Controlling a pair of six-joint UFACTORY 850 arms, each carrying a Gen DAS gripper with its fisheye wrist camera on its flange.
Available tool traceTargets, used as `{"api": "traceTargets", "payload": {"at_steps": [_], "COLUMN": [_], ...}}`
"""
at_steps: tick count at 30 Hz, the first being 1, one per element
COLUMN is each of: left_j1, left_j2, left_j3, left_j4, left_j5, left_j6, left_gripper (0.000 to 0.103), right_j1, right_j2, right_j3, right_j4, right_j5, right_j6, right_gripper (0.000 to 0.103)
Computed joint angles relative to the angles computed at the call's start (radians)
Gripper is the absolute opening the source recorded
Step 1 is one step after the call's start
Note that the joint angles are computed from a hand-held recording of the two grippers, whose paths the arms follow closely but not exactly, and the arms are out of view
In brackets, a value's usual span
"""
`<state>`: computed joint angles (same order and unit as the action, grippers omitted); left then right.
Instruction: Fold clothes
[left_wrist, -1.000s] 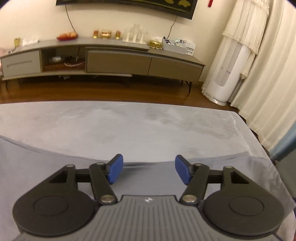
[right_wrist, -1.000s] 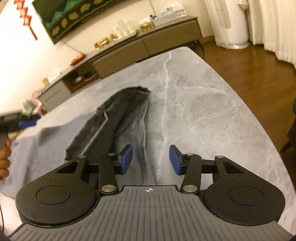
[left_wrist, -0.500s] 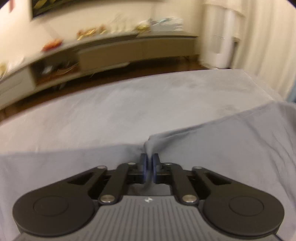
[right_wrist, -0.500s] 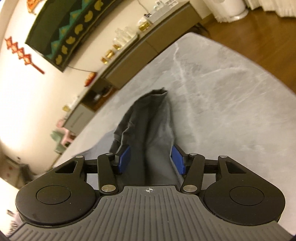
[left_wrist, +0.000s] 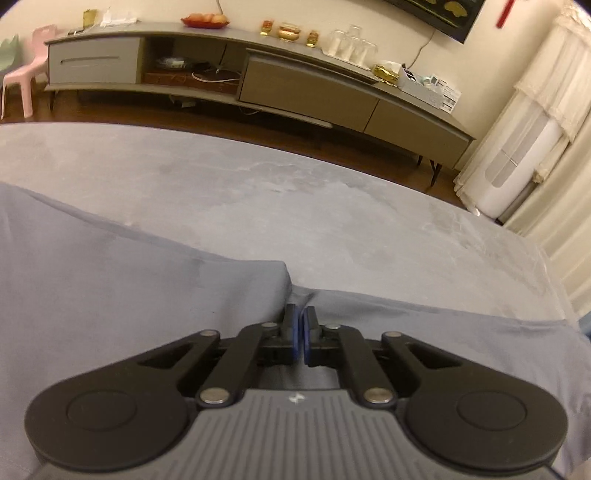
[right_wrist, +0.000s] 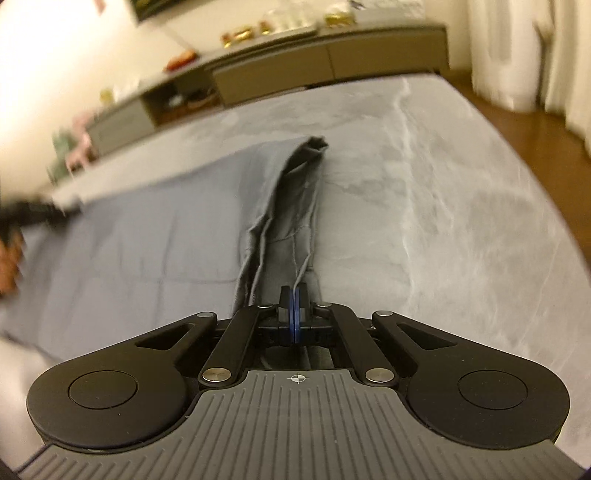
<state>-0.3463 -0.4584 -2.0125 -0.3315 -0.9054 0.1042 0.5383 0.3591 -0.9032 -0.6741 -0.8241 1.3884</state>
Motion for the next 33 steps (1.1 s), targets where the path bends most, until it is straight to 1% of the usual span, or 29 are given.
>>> {"api": "traceTargets", "payload": {"at_steps": [2, 6, 8, 11, 12, 13, 14, 16, 17, 18, 19, 20, 21, 22, 24, 25, 26, 27, 29, 30, 31, 32, 33], "left_j1": [-0.008, -0.017, -0.021, -0.034, -0.033, -0.028, -0.014, 0.016, 0.030, 0.039, 0.048, 0.056, 0.062, 0.065, 0.063, 0.060, 0.061, 0.070, 0.087, 0.090, 0.093, 0.108, 0.138], "left_j2": [0.003, -0.007, -0.010, 0.000, 0.008, 0.021, 0.047, 0.119, 0.158, 0.197, 0.234, 0.270, 0.297, 0.313, 0.332, 0.334, 0.339, 0.349, 0.367, 0.374, 0.380, 0.382, 0.370], "left_j3": [-0.003, -0.027, -0.033, -0.022, -0.018, -0.007, 0.017, 0.093, 0.134, 0.175, 0.216, 0.260, 0.297, 0.325, 0.369, 0.388, 0.406, 0.424, 0.455, 0.460, 0.465, 0.464, 0.441], "left_j4": [0.038, 0.103, 0.128, 0.156, 0.140, 0.107, 0.035, -0.109, -0.167, -0.191, -0.211, -0.221, -0.226, -0.221, -0.168, -0.123, -0.091, -0.090, -0.071, -0.012, 0.048, 0.072, 0.053], "left_j5": [0.001, -0.009, -0.004, 0.008, 0.003, 0.002, 0.010, 0.031, 0.037, 0.042, 0.046, 0.051, 0.050, 0.038, 0.033, 0.033, 0.039, 0.055, 0.089, 0.108, 0.126, 0.129, 0.093], "left_j6": [0.018, 0.012, 0.011, 0.029, 0.052, 0.080, 0.121, 0.220, 0.268, 0.305, 0.340, 0.370, 0.393, 0.411, 0.407, 0.387, 0.375, 0.382, 0.386, 0.360, 0.331, 0.324, 0.329], "left_gripper": [0.005, 0.006, 0.006, 0.007, 0.008, 0.011, 0.016, 0.019, 0.022, 0.025, 0.026, 0.026, 0.027, 0.028, 0.028, 0.028, 0.030, 0.029, 0.029, 0.011, 0.004, 0.004, 0.004], "right_j1": [0.006, 0.005, 0.000, -0.013, -0.020, -0.028, -0.036, -0.052, -0.052, -0.031, 0.003, 0.032, 0.055, 0.070, 0.078, 0.078, 0.082, 0.086, 0.088, 0.084, 0.068, 0.061, 0.055], "right_j2": [-0.021, -0.028, -0.030, -0.012, -0.003, 0.010, 0.022, 0.048, 0.056, 0.044, 0.021, 0.005, -0.008, -0.017, -0.041, -0.067, -0.100, -0.133, -0.160, -0.153, -0.138, -0.124, -0.111], "right_j3": [-0.019, -0.028, -0.029, -0.013, -0.004, 0.005, 0.015, 0.033, 0.036, 0.022, -0.001, -0.019, -0.034, -0.041, -0.051, -0.064, -0.082, -0.098, -0.098, -0.090, -0.084, -0.078, -0.071], "right_j4": [0.000, 0.004, 0.006, 0.015, 0.018, 0.022, 0.027, 0.037, 0.032, -0.015, -0.074, -0.124, -0.170, -0.205, -0.228, -0.217, -0.198, -0.177, -0.154, -0.151, -0.121, -0.106, -0.096], "right_j5": [-0.029, -0.059, -0.063, -0.036, -0.018, -0.006, 0.005, 0.028, 0.018, -0.034, -0.122, -0.168, -0.196, -0.183, -0.072, -0.030, -0.019, -0.031, -0.074, -0.090, -0.091, -0.117, -0.149], "right_j6": [-0.049, -0.111, -0.122, -0.097, -0.080, -0.050, -0.018, 0.045, 0.091, 0.123, 0.158, 0.185, 0.205, 0.217, 0.173, 0.118, 0.047, -0.020, -0.081, -0.082, -0.086, -0.088, -0.089], "right_gripper": [0.000, 0.000, 0.000, 0.000, 0.000, 0.000, 0.000, 0.000, 0.011, 0.031, 0.031, 0.031, 0.031, 0.031, 0.031, 0.031, 0.031, 0.032, 0.033, 0.039, 0.038, 0.038, 0.040]}}
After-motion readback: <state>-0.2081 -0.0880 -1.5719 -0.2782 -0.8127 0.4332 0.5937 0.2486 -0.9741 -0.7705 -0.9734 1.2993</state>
